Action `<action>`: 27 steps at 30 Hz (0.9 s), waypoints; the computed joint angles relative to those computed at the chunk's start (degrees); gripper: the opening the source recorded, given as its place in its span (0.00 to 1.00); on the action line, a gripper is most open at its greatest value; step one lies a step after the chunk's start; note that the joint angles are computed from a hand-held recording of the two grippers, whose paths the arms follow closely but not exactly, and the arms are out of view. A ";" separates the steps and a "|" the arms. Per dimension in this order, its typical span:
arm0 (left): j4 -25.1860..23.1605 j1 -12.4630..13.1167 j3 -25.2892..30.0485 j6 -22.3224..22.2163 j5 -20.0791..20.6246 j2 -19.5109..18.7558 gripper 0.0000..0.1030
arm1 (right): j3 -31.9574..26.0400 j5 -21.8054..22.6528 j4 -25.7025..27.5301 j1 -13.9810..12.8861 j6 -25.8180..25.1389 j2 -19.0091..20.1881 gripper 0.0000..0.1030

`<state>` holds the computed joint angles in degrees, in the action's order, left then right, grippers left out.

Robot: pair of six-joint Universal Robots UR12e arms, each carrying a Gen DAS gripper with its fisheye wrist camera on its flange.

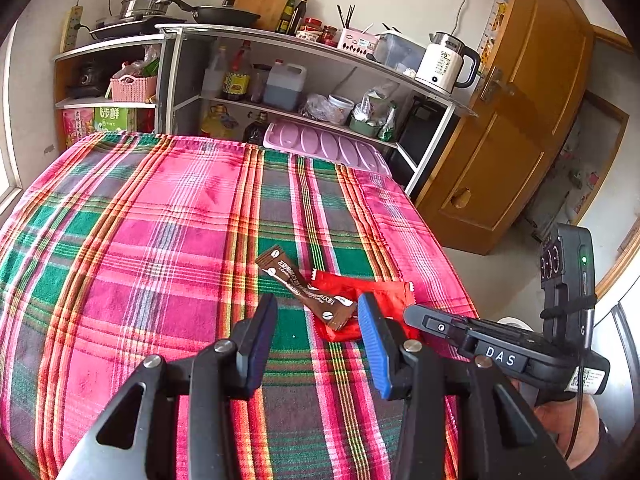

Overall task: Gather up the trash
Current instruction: 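Grasp the metal clip with the left gripper while the right grasps the red bag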

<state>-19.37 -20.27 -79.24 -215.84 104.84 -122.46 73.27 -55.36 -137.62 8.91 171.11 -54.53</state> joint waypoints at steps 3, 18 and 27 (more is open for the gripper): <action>-1.12 0.12 1.10 -0.19 -0.31 -0.71 0.44 | 1.04 1.35 -0.83 -0.44 -0.08 -0.62 0.03; -11.82 0.61 8.35 -6.00 0.96 -5.26 0.48 | 5.62 4.66 -4.50 -3.18 0.22 -3.27 0.01; -14.61 0.21 10.98 -4.68 3.10 -6.90 0.17 | 5.94 5.15 -5.28 -3.72 0.50 -3.30 0.01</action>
<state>-33.99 -20.06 -68.26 -220.52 107.95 -129.36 79.21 -50.21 -142.90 5.19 171.61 -57.84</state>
